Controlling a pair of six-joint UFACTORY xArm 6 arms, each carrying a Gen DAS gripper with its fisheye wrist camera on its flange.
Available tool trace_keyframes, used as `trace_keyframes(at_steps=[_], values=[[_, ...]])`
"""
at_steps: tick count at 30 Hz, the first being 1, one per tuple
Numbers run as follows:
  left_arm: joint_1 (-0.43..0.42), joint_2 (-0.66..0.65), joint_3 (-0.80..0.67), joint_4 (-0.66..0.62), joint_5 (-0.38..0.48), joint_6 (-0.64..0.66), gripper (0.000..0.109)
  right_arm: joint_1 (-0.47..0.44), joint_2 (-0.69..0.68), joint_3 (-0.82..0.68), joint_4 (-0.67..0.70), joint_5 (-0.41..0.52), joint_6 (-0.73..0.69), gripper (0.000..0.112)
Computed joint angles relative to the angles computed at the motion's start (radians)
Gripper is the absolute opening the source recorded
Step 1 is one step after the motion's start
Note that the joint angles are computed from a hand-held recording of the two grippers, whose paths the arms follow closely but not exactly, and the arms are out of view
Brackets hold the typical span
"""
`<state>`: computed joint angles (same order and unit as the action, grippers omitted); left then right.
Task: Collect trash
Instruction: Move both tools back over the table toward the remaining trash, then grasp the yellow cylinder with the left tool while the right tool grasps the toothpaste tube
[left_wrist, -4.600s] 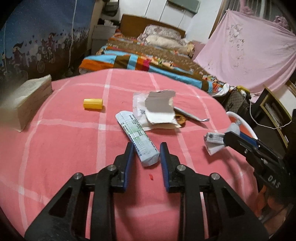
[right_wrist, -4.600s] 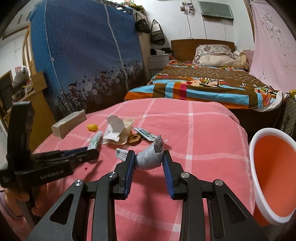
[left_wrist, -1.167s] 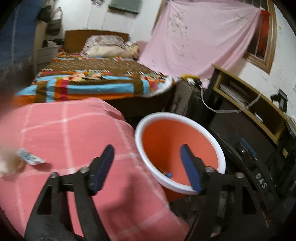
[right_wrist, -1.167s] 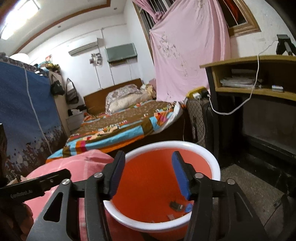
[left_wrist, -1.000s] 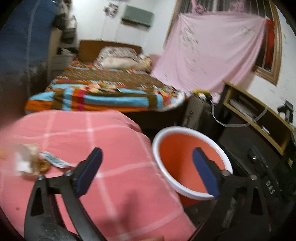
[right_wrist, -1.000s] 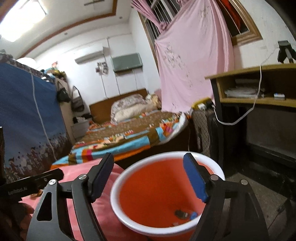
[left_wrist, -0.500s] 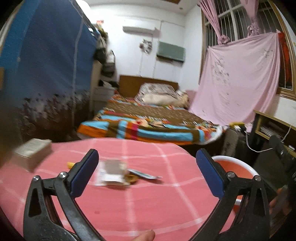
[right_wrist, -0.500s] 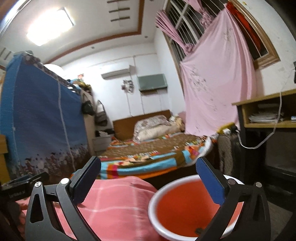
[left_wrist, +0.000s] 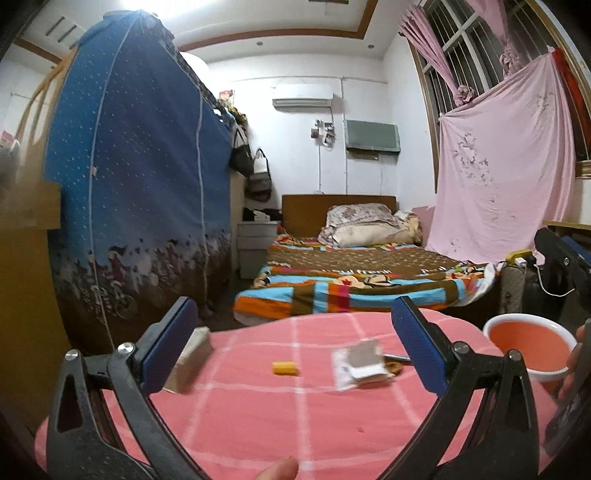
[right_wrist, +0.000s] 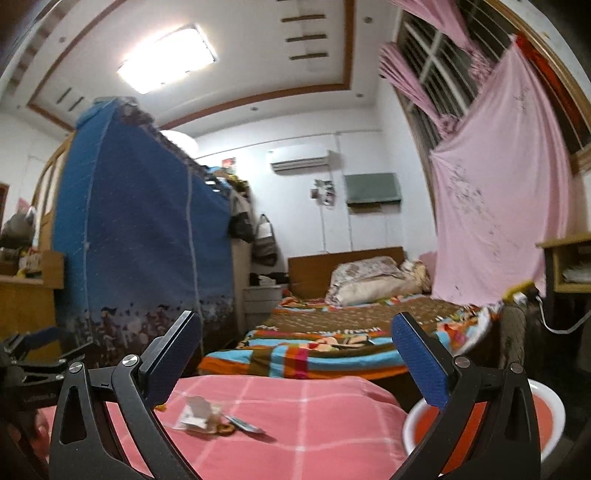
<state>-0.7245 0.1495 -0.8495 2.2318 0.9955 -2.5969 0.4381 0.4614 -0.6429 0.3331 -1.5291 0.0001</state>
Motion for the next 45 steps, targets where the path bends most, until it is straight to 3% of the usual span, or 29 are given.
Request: trace_keyframes(at_steps=[4, 8, 14, 20, 23, 25, 31, 36, 42, 45], values=[[0.028, -0.009, 0.014, 0.049, 0.012, -0.025, 0.09, 0.021, 0.03, -0.064, 0.004, 0.031, -0.079, 0.103], [0.071, 0.024, -0.032, 0.081, -0.049, -0.021, 0.09, 0.013, 0.035, -0.122, -0.017, 0.157, -0.11, 0.103], [0.168, 0.116, -0.198, 0.036, -0.342, 0.043, 0.088, -0.013, 0.024, -0.202, -0.022, 0.486, -0.143, 0.103], [0.242, 0.217, -0.342, -0.013, -0.576, 0.083, 0.075, -0.044, 0.026, -0.23, -0.107, 0.657, -0.086, 0.095], [0.279, 0.273, -0.411, -0.083, -0.688, 0.149, 0.066, -0.061, 0.02, -0.251, -0.157, 0.768, -0.059, 0.083], [0.298, 0.304, -0.447, -0.141, -0.748, 0.209, 0.062, -0.083, 0.02, -0.269, -0.221, 0.855, -0.009, 0.082], [0.334, 0.374, -0.507, -0.393, -0.859, 0.47, 0.053, -0.183, 0.037, -0.339, -0.592, 1.039, 0.297, 0.074], [0.362, 0.419, -0.539, -0.582, -0.924, 0.645, 0.044, -0.211, 0.042, -0.363, -0.724, 1.085, 0.414, 0.051], [0.368, 0.457, -0.536, -0.894, -0.937, 0.941, 0.026, -0.216, 0.046, -0.389, -0.827, 1.141, 0.485, 0.039], [0.364, 0.456, -0.535, -0.908, -0.931, 0.956, 0.024, -0.24, 0.055, -0.416, -0.965, 1.161, 0.606, 0.035]])
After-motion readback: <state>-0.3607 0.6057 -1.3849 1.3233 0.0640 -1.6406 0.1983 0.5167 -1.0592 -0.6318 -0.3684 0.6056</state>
